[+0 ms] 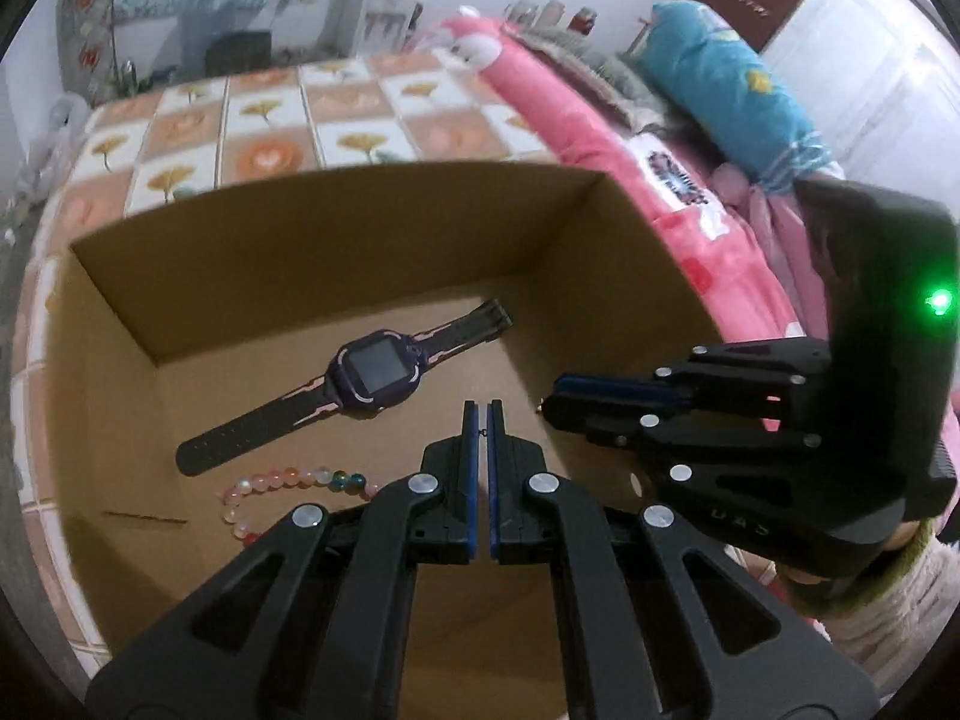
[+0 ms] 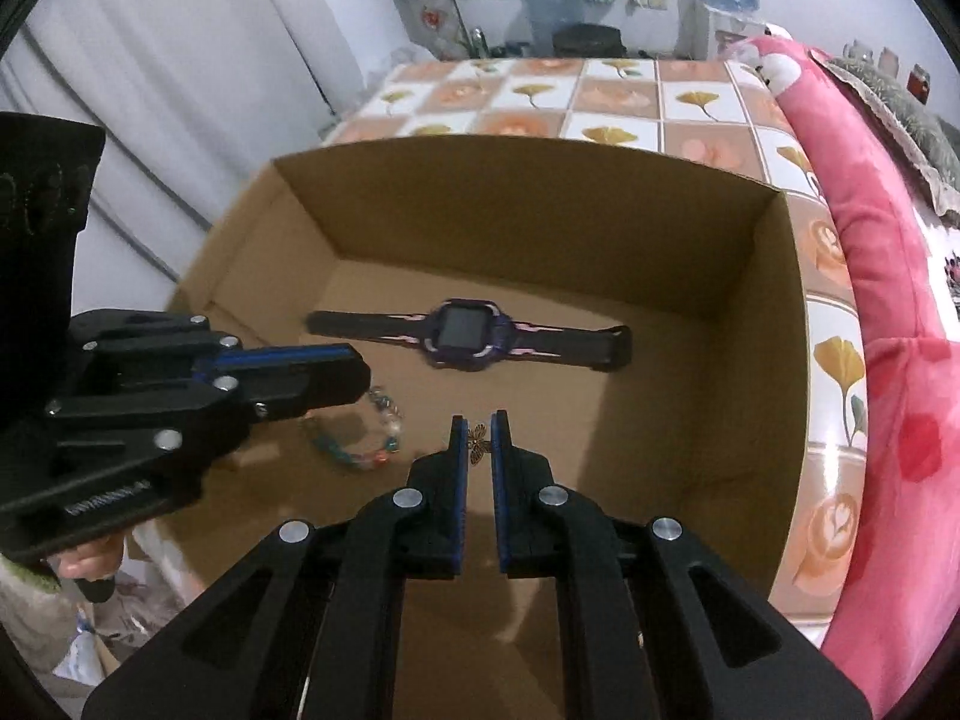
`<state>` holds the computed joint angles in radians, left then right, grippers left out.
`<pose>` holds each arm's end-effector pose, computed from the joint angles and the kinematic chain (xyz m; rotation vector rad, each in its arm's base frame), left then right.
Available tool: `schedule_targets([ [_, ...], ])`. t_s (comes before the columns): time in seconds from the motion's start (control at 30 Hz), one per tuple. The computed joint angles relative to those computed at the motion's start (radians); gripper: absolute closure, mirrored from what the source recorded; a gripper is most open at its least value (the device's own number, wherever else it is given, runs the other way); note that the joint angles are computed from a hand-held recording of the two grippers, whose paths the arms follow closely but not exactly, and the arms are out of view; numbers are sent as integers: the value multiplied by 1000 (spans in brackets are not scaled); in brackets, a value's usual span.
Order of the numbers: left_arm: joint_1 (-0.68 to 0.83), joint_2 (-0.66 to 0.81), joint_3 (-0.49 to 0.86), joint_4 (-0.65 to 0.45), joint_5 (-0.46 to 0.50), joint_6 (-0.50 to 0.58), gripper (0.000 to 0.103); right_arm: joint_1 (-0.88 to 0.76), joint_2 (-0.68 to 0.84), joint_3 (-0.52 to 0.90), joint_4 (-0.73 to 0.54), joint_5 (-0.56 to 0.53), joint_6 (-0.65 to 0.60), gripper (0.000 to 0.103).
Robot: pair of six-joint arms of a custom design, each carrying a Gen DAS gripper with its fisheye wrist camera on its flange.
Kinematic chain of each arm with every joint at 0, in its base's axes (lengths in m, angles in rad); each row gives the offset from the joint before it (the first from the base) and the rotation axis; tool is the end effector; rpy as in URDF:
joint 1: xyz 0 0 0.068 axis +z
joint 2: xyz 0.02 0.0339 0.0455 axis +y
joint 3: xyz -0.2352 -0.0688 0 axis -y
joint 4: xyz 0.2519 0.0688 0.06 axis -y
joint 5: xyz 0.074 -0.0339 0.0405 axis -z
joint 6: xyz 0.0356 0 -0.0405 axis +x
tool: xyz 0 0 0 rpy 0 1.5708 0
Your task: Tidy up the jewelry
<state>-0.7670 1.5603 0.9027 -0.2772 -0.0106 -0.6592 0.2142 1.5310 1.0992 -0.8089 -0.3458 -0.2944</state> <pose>0.2297 -0.2209 0.1540 0.1355 2.5964 -0.5494 0.2900 0.0754 0.1959 -0.7729 2.6541 0.4637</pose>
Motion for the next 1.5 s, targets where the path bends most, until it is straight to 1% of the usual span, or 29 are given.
schedule_targets([
  [0.13,17,28,11,2,35,-25,101,3,35,23,1,11,9,94],
  [0.2,18,32,11,8,37,-32,100,0,46,32,4,8,12,94],
  [0.5,33,61,17,19,51,-48,100,-26,28,31,4,-8,7,94],
  [0.53,35,61,17,21,54,-51,100,-28,23,29,2,-10,5,93],
  [0.6,30,57,22,15,43,-48,99,-36,3,18,5,-18,4,87],
  [0.63,26,51,20,14,35,-47,98,-40,-10,11,8,-21,3,84],
  [0.7,10,16,4,20,4,-47,88,-51,-71,-24,27,-41,-6,83],
  [0.73,3,-1,-4,18,-10,-45,86,-55,-99,-38,32,-50,-10,83],
  [0.83,-53,-119,-53,4,-116,-48,77,-88,-242,-102,47,-96,-23,83],
  [0.87,-69,-156,-70,0,-140,-54,71,-110,-306,-129,46,-127,-28,82],
  [0.9,-102,-218,-97,-16,-188,-68,66,-139,-372,-156,41,-167,-37,82],
  [0.97,-177,-340,-152,-39,-278,-83,62,-196,-489,-204,26,-234,-59,81],
  [1.0,-221,-397,-178,-48,-329,-90,57,-238,-554,-229,5,-279,-82,79],
  [1.07,-322,-499,-220,-83,-442,-112,52,-323,-638,-257,-56,-363,-144,72],
  [1.1,-367,-535,-237,-94,-488,-126,50,-358,-664,-266,-87,-394,-174,71],
  [1.13,-420,-579,-261,-110,-540,-149,48,-418,-697,-281,-150,-446,-241,70],
  [1.17,-470,-617,-283,-131,-579,-180,46,-462,-719,-293,-199,-478,-291,70],
  [1.2,-514,-647,-302,-151,-609,-210,46,-526,-746,-312,-271,-513,-370,70],
  [1.27,-601,-674,-327,-181,-676,-275,45,-613,-779,-341,-371,-537,-484,70],
  [1.3,-660,-687,-343,-205,-716,-328,45,-663,-787,-358,-423,-545,-545,70],
  [1.4,-785,-666,-372,-229,-777,-449,41,-786,-734,-400,-558,-543,-699,70],
  [1.47,-848,-588,-363,-238,-789,-522,40,-811,-721,-448,-565,-504,-713,70],
  [1.5,-867,-552,-361,-235,-791,-544,40,-811,-693,-476,-558,-481,-699,70],
])
